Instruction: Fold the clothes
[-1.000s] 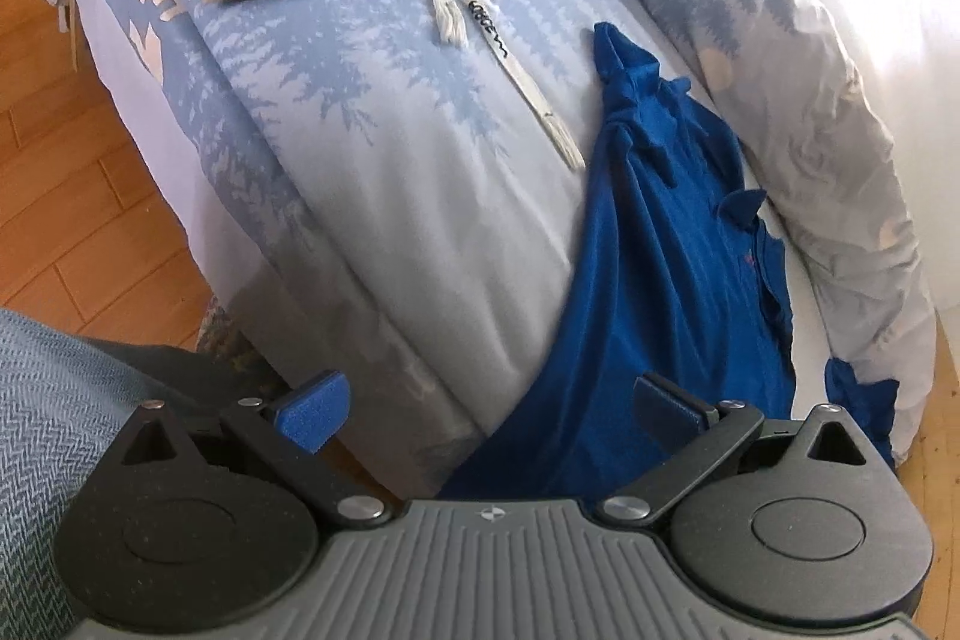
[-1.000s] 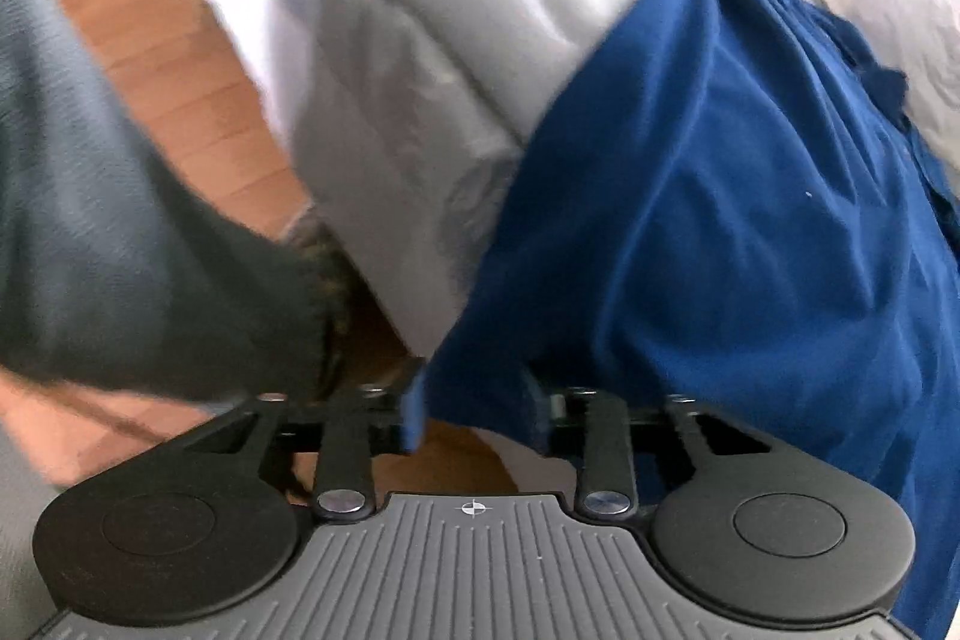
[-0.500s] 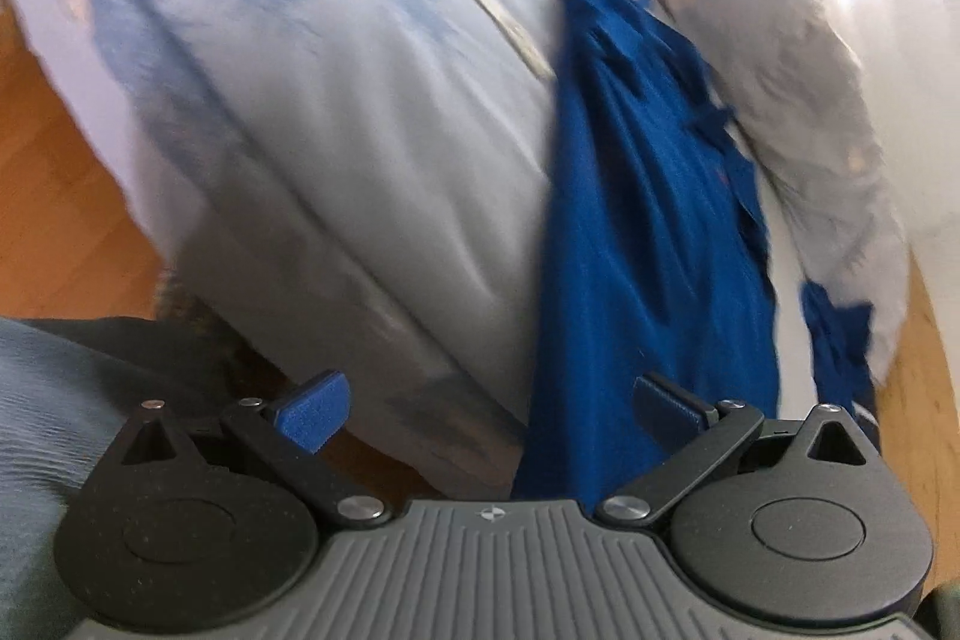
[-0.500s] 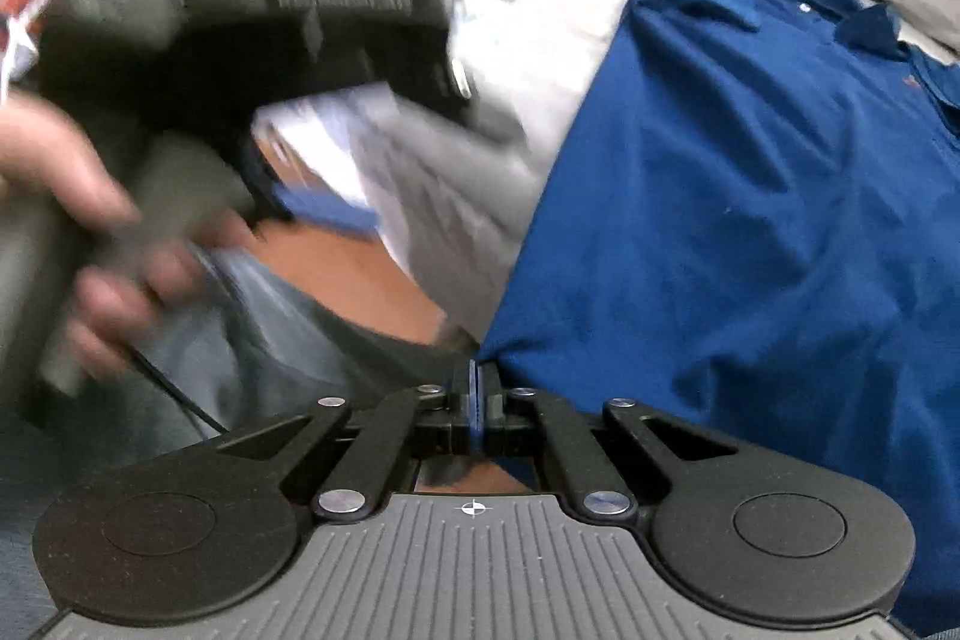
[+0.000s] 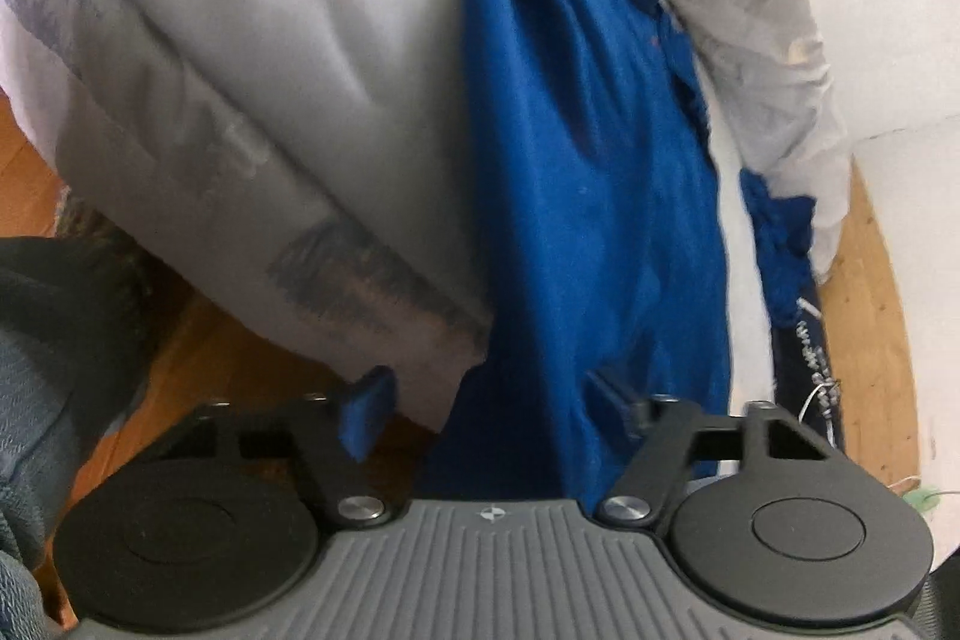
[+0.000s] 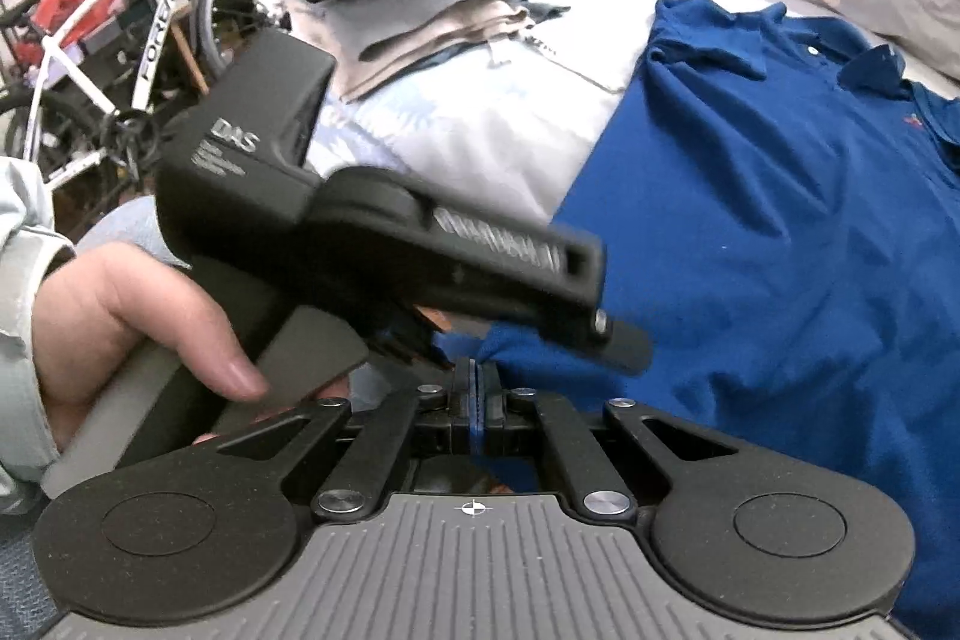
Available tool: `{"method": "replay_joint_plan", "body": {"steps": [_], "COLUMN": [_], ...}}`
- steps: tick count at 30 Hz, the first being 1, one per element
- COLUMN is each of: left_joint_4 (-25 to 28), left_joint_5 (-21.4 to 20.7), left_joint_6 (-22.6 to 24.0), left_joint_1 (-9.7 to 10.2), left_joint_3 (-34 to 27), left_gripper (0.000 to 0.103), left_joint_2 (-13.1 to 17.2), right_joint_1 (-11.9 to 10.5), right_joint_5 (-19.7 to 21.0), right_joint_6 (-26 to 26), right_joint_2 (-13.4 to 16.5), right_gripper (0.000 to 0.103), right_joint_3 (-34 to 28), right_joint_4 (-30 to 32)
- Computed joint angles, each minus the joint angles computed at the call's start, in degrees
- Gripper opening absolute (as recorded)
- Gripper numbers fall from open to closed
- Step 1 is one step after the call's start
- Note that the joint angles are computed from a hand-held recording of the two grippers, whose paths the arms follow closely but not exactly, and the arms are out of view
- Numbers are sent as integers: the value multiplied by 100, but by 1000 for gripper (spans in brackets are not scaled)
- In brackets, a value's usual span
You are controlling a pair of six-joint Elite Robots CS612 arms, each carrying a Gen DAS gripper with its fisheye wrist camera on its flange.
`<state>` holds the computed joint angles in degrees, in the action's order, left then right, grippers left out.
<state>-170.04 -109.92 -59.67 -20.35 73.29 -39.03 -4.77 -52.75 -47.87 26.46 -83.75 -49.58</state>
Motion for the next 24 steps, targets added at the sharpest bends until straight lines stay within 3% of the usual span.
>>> {"method": "replay_joint_plan", "body": {"steps": [4,7,9,13,16,18,22,24], "left_joint_4": [-91,-138,-44,-73,-233,-358,-709,-943], "left_joint_5": [-34,51,304,564,475,407,226,149], "left_joint_6": [-76,-306,-399,-543,-749,-895,-1230,-1450], "left_joint_1": [3,3,-20,-37,-26,-21,-1,10], "left_joint_3": [31,133,225,303,288,266,188,159], "left_gripper": [56,42,6,5,4,4,4,4], "left_joint_2": [-14,-74,-155,-228,-257,-270,-276,-267], "right_joint_1": [0,-2,-13,-96,-204,-264,-291,-289], "right_joint_5": [-2,-28,-29,62,39,-73,-444,-519], "right_joint_6": [-4,15,-10,-225,-152,-69,-81,-325], "right_joint_2": [15,24,21,1,67,168,487,637], "right_gripper": [1,1,1,3,13,33,52,66], "right_joint_3": [-62,-79,-90,-162,-345,-515,-900,-1068], "right_joint_4": [5,-23,6,251,81,-264,-1199,-1509]}}
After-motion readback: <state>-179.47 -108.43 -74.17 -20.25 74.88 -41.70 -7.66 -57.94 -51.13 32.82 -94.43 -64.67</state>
